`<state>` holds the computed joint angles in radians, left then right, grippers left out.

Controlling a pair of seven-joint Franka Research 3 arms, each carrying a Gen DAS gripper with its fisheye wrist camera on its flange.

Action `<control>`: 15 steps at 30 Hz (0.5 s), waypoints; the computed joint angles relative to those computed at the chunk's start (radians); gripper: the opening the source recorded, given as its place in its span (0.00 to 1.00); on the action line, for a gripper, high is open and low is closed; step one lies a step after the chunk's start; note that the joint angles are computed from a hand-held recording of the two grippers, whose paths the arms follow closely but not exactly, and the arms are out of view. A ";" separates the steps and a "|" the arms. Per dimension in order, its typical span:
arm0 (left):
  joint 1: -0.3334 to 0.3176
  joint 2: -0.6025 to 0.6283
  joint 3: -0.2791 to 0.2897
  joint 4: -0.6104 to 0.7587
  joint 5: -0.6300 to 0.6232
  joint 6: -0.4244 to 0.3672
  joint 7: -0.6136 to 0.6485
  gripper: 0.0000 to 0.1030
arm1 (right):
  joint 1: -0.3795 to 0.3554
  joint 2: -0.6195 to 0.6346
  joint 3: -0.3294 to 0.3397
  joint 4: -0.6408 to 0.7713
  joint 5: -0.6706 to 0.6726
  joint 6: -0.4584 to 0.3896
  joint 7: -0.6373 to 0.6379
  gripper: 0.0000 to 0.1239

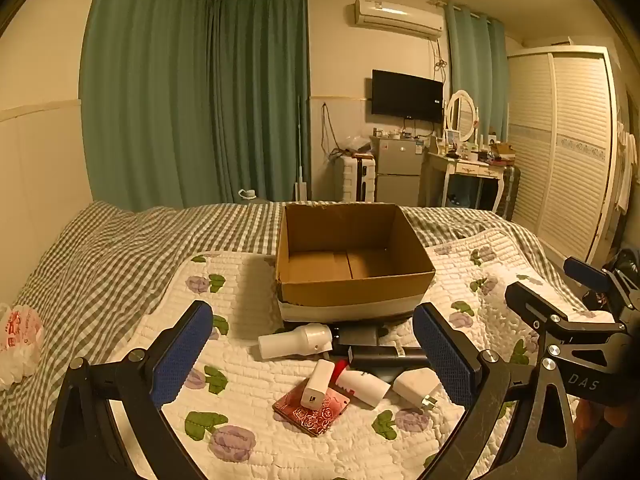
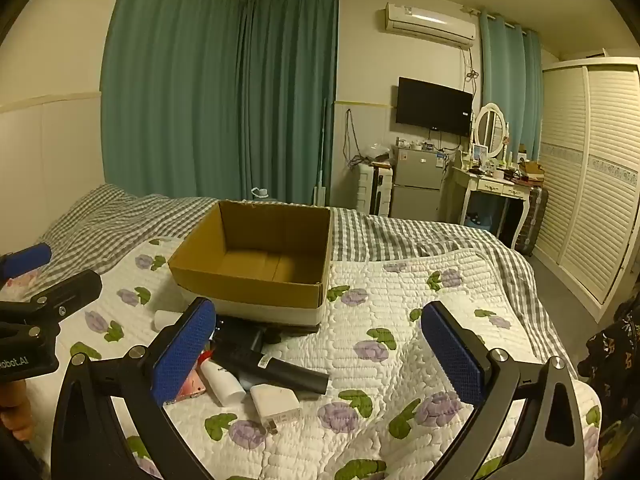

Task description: Organize rigid objects

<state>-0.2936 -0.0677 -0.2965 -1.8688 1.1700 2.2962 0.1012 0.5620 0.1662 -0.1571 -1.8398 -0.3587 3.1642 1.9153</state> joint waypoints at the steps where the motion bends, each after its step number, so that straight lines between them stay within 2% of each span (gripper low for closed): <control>1: 0.000 -0.001 0.000 -0.001 -0.004 0.001 0.000 0.99 | -0.017 -0.006 0.023 0.001 0.021 -0.030 -0.030 0.83; 4: 0.001 -0.002 0.004 0.001 -0.041 0.009 0.019 0.99 | -0.032 -0.013 0.040 0.002 0.015 -0.055 -0.034 0.83; 7: 0.002 0.002 0.000 0.007 -0.036 0.001 0.019 0.99 | -0.058 -0.012 0.067 -0.001 0.028 -0.041 -0.046 0.83; 11: -0.001 0.002 0.000 0.012 -0.025 -0.007 0.010 0.99 | -0.044 -0.006 0.050 0.011 -0.007 -0.043 -0.008 0.83; 15: 0.004 -0.006 0.003 0.005 -0.026 0.004 0.006 0.99 | -0.054 -0.010 0.055 0.003 0.005 -0.016 -0.023 0.83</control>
<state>-0.2896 -0.0733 -0.2933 -1.8637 1.1442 2.3001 0.1069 0.5077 0.1566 -0.1022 -1.8364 -0.3536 3.1477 1.8927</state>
